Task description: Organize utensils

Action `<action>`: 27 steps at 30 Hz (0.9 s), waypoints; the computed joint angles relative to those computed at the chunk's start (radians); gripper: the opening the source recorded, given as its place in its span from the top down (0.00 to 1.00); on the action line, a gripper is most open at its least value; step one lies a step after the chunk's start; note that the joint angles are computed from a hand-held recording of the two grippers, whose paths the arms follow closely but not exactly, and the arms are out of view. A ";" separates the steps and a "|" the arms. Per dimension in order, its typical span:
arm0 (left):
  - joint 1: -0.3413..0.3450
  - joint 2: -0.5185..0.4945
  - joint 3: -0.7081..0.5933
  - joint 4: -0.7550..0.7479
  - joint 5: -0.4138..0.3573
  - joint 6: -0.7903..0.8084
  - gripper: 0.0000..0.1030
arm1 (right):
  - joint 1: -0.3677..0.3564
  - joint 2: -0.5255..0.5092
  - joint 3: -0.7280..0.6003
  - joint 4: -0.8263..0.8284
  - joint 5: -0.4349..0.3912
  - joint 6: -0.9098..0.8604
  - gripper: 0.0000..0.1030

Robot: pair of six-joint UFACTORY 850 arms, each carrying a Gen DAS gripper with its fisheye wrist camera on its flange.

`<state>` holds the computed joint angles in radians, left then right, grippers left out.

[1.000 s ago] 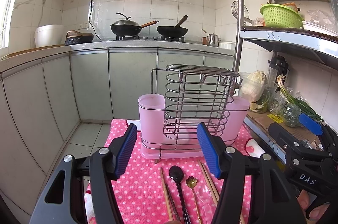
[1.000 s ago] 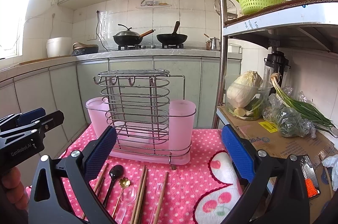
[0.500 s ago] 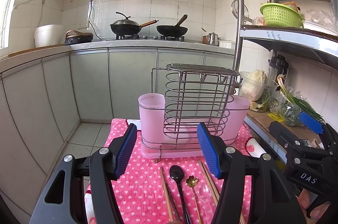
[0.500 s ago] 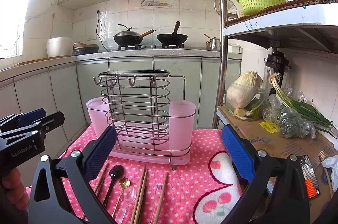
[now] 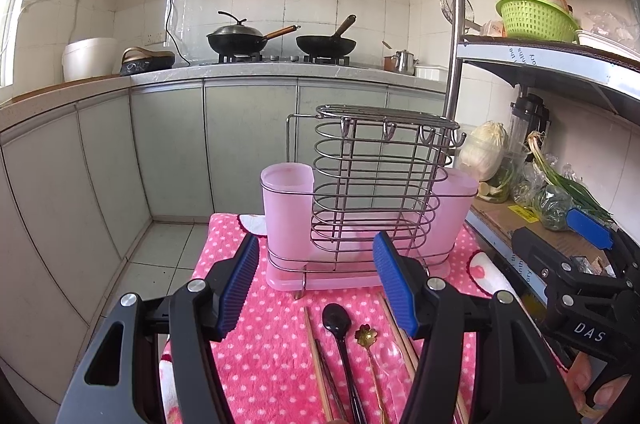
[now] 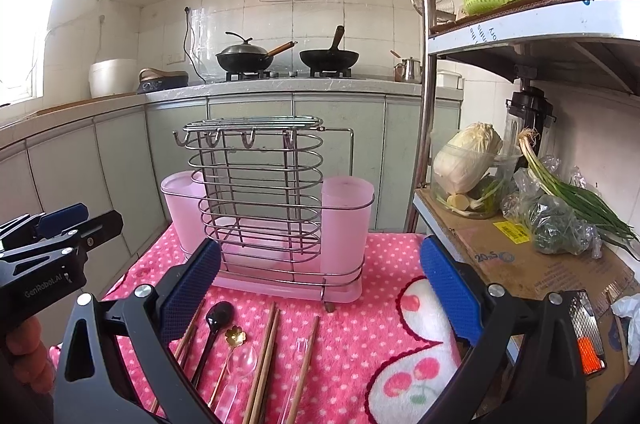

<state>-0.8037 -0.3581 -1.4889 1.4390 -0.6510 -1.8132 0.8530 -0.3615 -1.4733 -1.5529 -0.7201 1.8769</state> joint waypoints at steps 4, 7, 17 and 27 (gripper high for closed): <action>0.020 -0.009 -0.015 -0.089 0.037 0.066 0.43 | -0.020 0.000 -0.009 0.075 0.061 -0.055 0.03; 0.037 -0.016 -0.026 -0.166 0.061 0.122 0.43 | -0.033 -0.008 -0.026 0.156 0.089 -0.120 0.03; 0.093 -0.047 -0.074 -0.455 0.110 0.388 0.47 | -0.098 -0.028 -0.049 0.458 0.220 -0.311 0.35; 0.173 -0.150 -0.198 -1.032 0.083 0.866 0.78 | -0.167 -0.055 -0.057 0.885 0.337 -0.630 0.62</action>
<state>-0.6311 -0.5078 -1.6864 0.4068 -0.5676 -0.9473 0.6855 -0.4169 -1.5307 -0.6679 -0.3834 1.2472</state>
